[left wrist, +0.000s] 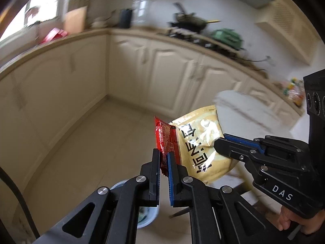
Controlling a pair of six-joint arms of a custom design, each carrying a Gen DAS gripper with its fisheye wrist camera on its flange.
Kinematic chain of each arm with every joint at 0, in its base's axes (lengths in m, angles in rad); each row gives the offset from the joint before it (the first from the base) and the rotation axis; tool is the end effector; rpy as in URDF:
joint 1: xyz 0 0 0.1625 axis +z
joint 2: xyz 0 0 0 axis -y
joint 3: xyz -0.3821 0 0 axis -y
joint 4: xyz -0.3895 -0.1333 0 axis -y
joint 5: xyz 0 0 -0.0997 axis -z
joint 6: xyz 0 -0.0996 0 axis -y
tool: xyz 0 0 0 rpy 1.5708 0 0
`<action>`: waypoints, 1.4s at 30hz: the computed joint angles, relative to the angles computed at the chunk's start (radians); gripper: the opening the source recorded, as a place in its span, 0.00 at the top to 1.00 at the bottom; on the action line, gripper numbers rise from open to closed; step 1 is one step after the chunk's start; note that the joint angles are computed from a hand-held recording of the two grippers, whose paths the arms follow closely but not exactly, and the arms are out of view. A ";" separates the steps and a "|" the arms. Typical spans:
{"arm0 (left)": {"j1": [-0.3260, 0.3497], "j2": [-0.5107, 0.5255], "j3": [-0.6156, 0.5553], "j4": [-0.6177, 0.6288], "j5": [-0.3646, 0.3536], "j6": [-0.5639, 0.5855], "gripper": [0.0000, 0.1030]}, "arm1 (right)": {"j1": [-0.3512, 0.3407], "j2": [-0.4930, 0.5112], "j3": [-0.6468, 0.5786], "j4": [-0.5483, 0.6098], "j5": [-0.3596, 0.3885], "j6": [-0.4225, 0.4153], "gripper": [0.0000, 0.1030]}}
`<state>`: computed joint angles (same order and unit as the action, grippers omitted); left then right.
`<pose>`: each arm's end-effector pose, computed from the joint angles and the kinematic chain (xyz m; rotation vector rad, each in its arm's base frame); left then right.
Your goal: Collect trash
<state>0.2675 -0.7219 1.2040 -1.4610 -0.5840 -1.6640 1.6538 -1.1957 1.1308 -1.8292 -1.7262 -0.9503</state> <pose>-0.6025 -0.3895 0.1332 -0.0405 2.2710 -1.1413 0.1717 -0.6424 0.4817 1.3753 -2.4939 0.3283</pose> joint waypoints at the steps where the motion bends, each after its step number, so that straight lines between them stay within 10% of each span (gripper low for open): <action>1: -0.003 -0.030 0.049 -0.001 -0.024 -0.039 0.97 | 0.006 -0.001 0.040 -0.008 -0.009 0.000 0.92; 10: 0.081 -0.182 0.452 -0.348 -0.274 -0.076 0.97 | -0.031 0.066 0.263 -0.100 -0.173 0.017 0.92; 23: 0.258 -0.123 0.555 -0.631 -0.431 0.043 0.95 | -0.121 0.269 0.228 -0.118 -0.350 0.089 0.92; 31: 0.353 -0.103 0.480 -0.611 -0.430 0.019 0.44 | -0.147 0.284 0.203 -0.097 -0.310 0.148 0.92; 42: 0.253 -0.176 0.511 -0.463 -0.403 -0.254 0.01 | -0.112 0.188 0.251 -0.142 -0.339 0.124 0.18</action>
<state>0.5204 -0.8983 1.7154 -1.9244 -0.9866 -1.9183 1.5414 -1.0073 1.3820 -1.9708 -2.0653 -0.8263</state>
